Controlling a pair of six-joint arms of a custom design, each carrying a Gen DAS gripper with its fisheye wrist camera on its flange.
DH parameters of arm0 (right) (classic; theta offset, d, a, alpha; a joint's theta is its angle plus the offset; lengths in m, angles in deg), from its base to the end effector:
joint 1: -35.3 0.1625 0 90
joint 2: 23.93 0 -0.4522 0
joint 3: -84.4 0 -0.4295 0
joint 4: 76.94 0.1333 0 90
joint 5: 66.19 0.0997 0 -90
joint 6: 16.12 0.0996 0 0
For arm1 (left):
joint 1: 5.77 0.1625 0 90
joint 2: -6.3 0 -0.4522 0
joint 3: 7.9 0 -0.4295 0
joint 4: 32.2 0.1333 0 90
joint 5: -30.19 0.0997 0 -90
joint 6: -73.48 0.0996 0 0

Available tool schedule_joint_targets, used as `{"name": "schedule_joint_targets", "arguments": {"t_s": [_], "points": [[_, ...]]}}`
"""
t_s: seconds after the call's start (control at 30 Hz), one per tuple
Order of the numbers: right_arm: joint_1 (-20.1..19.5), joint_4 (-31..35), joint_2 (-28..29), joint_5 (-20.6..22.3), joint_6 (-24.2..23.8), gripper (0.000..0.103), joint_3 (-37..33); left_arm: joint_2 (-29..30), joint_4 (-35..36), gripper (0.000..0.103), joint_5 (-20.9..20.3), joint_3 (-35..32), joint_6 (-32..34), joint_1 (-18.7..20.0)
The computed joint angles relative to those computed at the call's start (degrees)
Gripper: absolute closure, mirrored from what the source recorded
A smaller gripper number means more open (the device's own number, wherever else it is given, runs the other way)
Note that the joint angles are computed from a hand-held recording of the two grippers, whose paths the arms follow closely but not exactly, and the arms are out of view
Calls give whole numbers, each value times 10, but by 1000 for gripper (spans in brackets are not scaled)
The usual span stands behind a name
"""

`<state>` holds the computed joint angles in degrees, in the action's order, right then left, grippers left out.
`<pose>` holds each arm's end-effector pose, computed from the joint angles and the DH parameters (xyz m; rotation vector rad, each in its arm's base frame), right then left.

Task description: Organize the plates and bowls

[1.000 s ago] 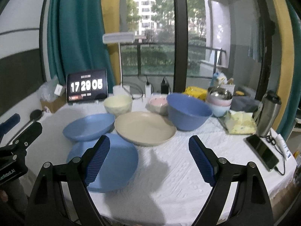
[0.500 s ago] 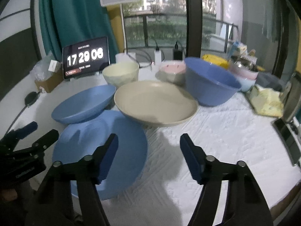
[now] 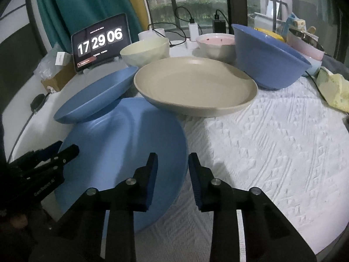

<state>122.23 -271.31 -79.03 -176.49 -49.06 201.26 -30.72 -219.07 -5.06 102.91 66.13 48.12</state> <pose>0.0665 -0.6030 0.1537 0.4710 -2.4365 0.7812 -0.1774 -0.6073 0.0085 0.3285 2.2393 -0.8584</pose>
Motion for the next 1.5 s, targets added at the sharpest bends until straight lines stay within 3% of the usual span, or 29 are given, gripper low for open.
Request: {"name": "schedule_joint_targets", "arguments": {"t_s": [0.17, 0.57, 1.0, 1.3, 1.5], "points": [[-2, -4, 1, -12, -2, 91, 2, -2, 9, 79, -11, 1, 2, -4], [-5, -34, -33, -30, -8, 91, 45, -11, 29, 79, -29, 30, -12, -31], [-37, -76, -81, -42, -3, 91, 88, 11, 65, 79, -80, 18, 2, -57], [-40, -90, -81, -41, -4, 91, 83, 11, 73, 78, -93, 10, 6, -55], [-37, -96, -86, -42, -3, 87, 75, -1, 39, 77, -80, 18, 14, -57]]}}
